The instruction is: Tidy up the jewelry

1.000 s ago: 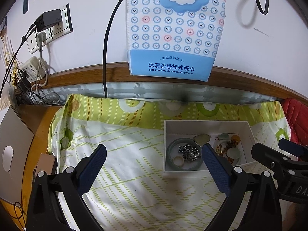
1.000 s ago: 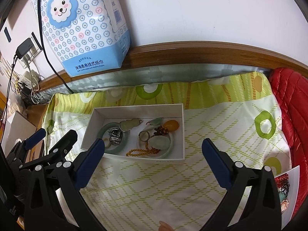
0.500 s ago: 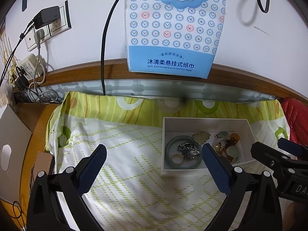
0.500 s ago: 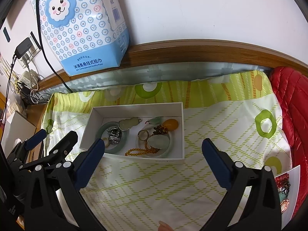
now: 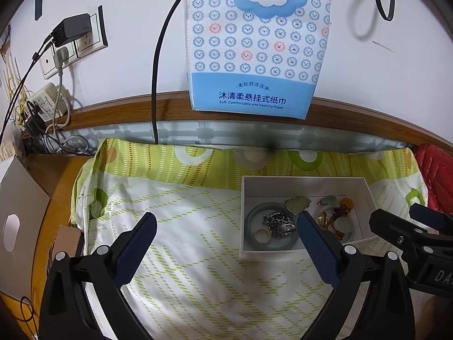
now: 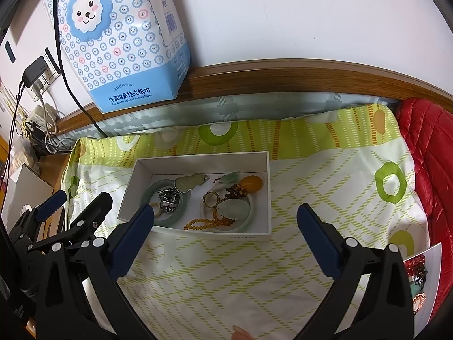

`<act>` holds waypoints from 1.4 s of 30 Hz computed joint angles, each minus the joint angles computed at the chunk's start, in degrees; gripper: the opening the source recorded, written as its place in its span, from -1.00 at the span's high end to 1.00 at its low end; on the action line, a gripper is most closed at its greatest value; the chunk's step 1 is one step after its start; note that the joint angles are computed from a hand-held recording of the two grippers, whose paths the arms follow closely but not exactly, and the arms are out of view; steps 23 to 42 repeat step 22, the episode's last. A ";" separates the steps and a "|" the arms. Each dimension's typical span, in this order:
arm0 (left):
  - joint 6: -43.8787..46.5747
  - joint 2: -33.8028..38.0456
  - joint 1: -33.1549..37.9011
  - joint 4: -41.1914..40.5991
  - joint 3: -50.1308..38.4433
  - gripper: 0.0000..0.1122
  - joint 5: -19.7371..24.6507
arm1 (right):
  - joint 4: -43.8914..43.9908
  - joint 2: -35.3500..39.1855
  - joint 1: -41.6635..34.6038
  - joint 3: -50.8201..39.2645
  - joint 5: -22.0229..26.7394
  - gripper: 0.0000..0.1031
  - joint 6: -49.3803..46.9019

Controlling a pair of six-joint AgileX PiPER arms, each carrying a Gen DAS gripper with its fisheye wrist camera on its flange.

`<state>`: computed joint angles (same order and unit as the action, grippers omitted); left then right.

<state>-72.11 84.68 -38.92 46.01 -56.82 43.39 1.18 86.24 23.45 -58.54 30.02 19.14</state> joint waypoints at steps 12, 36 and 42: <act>0.60 -0.18 0.18 -0.37 -0.04 -0.77 -0.08 | -0.04 -0.03 -0.03 -0.07 0.11 -0.91 -0.01; -0.53 -0.56 -0.02 0.33 -0.02 -0.77 -0.06 | 0.19 -0.42 -0.23 -0.43 0.52 -0.91 0.14; -0.53 -0.56 -0.02 0.33 -0.02 -0.77 -0.06 | 0.19 -0.42 -0.23 -0.43 0.52 -0.91 0.14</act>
